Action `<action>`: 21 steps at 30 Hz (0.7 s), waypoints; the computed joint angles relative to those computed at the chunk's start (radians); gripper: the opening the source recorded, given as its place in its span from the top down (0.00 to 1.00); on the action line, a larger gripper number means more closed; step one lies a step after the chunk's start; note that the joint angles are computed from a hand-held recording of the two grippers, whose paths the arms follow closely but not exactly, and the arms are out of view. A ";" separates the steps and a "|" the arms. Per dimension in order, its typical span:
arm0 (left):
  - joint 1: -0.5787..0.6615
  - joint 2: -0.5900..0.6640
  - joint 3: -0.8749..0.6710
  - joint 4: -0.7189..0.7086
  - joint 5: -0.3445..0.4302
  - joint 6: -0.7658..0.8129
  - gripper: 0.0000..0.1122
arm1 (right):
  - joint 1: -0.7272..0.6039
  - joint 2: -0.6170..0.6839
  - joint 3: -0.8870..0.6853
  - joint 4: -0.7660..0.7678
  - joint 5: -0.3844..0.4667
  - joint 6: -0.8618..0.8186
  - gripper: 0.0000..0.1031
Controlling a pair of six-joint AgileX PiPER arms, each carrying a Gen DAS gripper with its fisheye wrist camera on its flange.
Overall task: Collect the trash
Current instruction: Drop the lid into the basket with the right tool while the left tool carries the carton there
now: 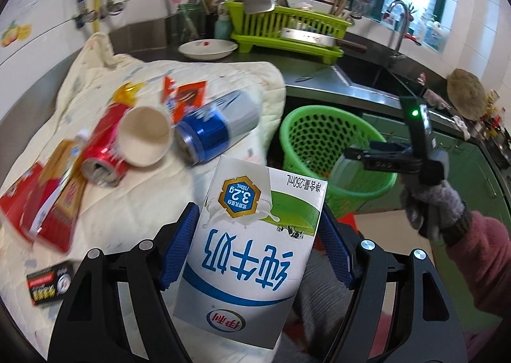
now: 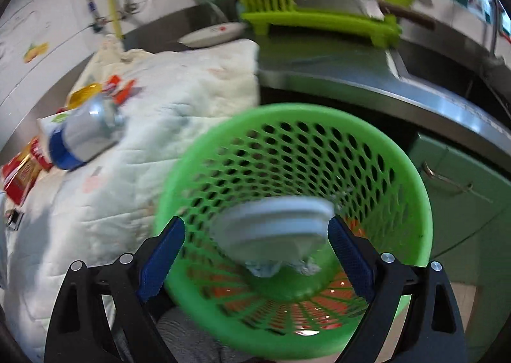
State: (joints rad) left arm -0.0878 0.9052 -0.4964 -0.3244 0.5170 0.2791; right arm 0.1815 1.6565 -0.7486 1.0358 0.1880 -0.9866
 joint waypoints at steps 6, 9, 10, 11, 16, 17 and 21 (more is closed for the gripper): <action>-0.155 0.159 -0.093 0.095 -0.090 -0.162 0.35 | -0.046 0.015 0.002 0.228 0.022 -0.230 0.14; -0.216 0.271 -0.165 0.115 -0.130 -0.202 0.35 | -0.068 -0.021 0.025 0.265 0.023 -0.291 0.14; -0.227 0.298 -0.182 0.108 -0.136 -0.201 0.35 | -0.078 -0.038 0.036 0.274 0.026 -0.309 0.14; -0.239 0.339 -0.208 0.087 -0.144 -0.188 0.35 | -0.092 -0.059 0.049 0.282 0.035 -0.327 0.14; -0.287 0.514 -0.320 0.001 -0.174 -0.133 0.35 | -0.159 -0.137 0.104 0.338 0.065 -0.415 0.14; -0.303 0.548 -0.345 0.012 -0.181 -0.149 0.35 | -0.172 -0.150 0.111 0.339 0.072 -0.422 0.14; -0.344 0.660 -0.441 0.003 -0.189 -0.171 0.35 | -0.216 -0.208 0.147 0.356 0.087 -0.466 0.14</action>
State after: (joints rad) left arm -0.4320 1.5648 -0.9377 -0.3217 0.3281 0.1086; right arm -0.0343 1.4488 -0.6018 1.3916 0.2751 -1.4530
